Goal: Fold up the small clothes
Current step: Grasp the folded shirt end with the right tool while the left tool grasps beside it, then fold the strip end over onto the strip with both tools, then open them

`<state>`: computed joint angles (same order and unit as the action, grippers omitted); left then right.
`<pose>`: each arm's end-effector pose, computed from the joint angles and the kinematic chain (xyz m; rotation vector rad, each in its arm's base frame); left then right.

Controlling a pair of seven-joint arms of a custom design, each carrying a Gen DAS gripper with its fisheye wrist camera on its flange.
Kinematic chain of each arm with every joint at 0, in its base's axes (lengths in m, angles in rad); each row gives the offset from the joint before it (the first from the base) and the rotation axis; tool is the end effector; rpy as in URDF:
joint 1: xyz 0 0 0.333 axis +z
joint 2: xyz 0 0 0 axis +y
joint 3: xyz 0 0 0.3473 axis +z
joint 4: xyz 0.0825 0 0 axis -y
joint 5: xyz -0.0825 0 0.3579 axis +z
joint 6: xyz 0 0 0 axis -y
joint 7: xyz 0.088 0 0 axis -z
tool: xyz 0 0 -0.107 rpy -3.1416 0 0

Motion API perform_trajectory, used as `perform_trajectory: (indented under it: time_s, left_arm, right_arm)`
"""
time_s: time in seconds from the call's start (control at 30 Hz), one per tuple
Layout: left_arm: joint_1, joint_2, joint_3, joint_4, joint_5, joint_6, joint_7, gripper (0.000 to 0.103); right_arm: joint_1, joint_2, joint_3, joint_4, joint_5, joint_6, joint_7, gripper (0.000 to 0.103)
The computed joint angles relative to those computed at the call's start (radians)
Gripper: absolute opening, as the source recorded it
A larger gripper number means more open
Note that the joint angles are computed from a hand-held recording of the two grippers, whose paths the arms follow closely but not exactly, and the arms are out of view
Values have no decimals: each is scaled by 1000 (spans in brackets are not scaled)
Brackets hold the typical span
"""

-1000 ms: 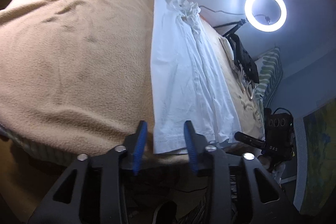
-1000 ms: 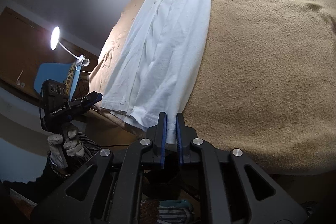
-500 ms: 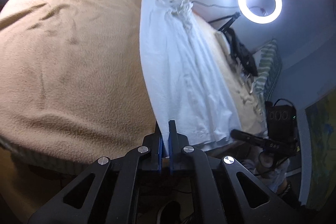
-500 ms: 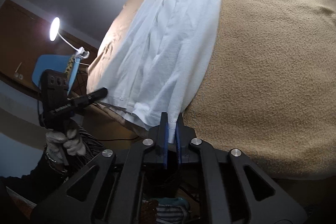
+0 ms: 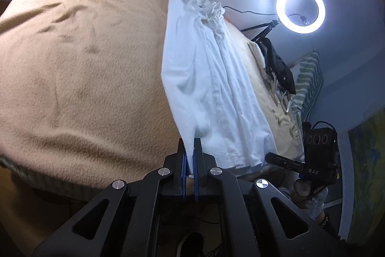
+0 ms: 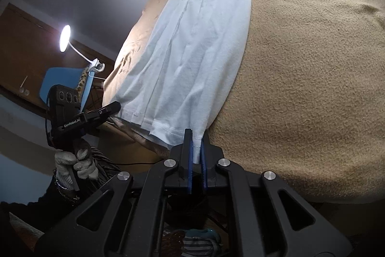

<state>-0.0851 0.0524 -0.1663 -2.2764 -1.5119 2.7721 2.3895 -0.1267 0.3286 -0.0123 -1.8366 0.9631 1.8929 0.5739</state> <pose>0.5092 -0.0853 0.4008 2.2204 -1.6617 1.2628 0.6091 -0.0235 0.4022 -1.9227 1.2746 0.5276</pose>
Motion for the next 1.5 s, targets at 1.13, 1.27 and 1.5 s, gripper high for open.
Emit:
perform_trajectory:
  time_s: [1.13, 1.27, 1.5]
  left_arm:
    - [126, 371, -85, 442, 647, 84, -496, 4]
    - [90, 347, -49, 414, 832, 115, -583, 21]
    - [209, 253, -183, 278, 887, 249, -529, 29]
  right_arm:
    - [-40, 448, 161, 671, -51, 18, 348, 7]
    - [-48, 429, 172, 659, -58, 34, 306, 14]
    - [-68, 328, 165, 548, -15, 108, 165, 41]
